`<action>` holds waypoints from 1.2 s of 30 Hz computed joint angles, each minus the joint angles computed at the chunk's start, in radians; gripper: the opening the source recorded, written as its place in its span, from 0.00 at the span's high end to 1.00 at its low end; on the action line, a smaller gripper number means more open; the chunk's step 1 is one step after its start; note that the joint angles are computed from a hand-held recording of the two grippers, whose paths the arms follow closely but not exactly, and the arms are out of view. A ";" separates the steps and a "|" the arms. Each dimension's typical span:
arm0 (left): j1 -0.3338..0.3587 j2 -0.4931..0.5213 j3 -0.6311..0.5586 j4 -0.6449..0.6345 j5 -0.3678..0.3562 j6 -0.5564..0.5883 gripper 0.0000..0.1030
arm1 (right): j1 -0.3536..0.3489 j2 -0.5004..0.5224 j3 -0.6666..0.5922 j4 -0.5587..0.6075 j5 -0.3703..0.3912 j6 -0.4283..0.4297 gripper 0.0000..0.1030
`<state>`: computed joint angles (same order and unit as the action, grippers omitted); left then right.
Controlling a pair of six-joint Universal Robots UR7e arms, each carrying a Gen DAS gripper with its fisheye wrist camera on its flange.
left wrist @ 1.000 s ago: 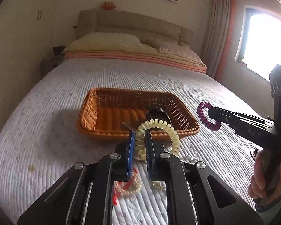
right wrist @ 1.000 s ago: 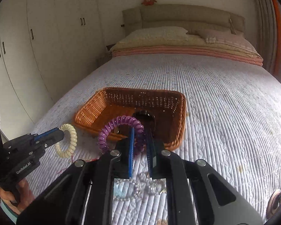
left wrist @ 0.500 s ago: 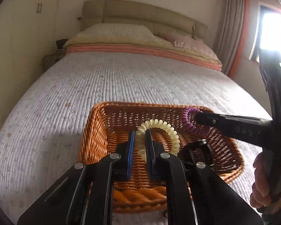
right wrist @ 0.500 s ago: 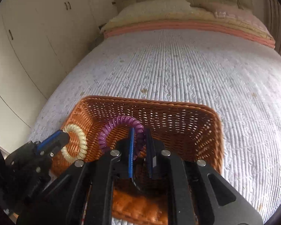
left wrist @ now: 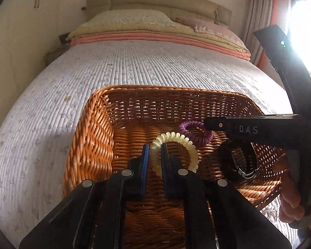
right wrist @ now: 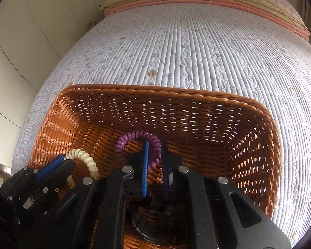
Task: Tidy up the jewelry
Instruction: 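Carry both hair ties into the wicker basket and open both tools, then grasp the beaded bracelet with the left tool while the right grasps the blue crystal pendant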
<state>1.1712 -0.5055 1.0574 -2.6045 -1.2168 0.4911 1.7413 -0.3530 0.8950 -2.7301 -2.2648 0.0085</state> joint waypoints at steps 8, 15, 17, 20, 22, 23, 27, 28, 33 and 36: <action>0.011 -0.032 0.021 0.011 -0.051 -0.033 0.73 | 0.008 -0.072 0.136 -0.133 0.050 -0.008 0.89; 0.001 -0.186 0.191 -0.066 -0.169 -0.038 0.57 | 0.067 -0.198 0.364 -0.303 0.051 -0.057 0.69; -0.007 -0.244 0.259 -0.099 -0.181 -0.032 0.55 | 0.091 -0.234 0.441 -0.376 0.049 -0.081 0.57; -0.013 -0.330 0.355 -0.143 -0.196 -0.023 0.54 | 0.125 -0.274 0.540 -0.477 0.037 -0.103 0.55; -0.015 -0.379 0.408 -0.162 -0.202 -0.029 0.54 | 0.146 -0.283 0.589 -0.543 0.022 -0.126 0.55; -0.015 -0.401 0.433 -0.170 -0.205 -0.031 0.54 | 0.157 -0.289 0.616 -0.579 0.011 -0.141 0.55; -0.006 -0.474 0.517 -0.185 -0.216 -0.039 0.54 | 0.194 -0.277 0.685 -0.705 -0.041 -0.204 0.55; -0.003 -0.487 0.536 -0.187 -0.216 -0.042 0.54 | 0.200 -0.270 0.696 -0.730 -0.047 -0.219 0.55; 0.027 -0.530 0.615 -0.184 -0.224 -0.069 0.54 | 0.219 -0.232 0.743 -0.813 -0.070 -0.242 0.55; 0.044 -0.527 0.632 -0.165 -0.209 -0.075 0.54 | 0.209 -0.205 0.762 -0.818 -0.064 -0.223 0.55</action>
<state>1.2149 -1.0322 1.6897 -2.7696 -1.4257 0.4159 1.9502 -0.5583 1.6566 -3.5481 -2.3288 -0.2144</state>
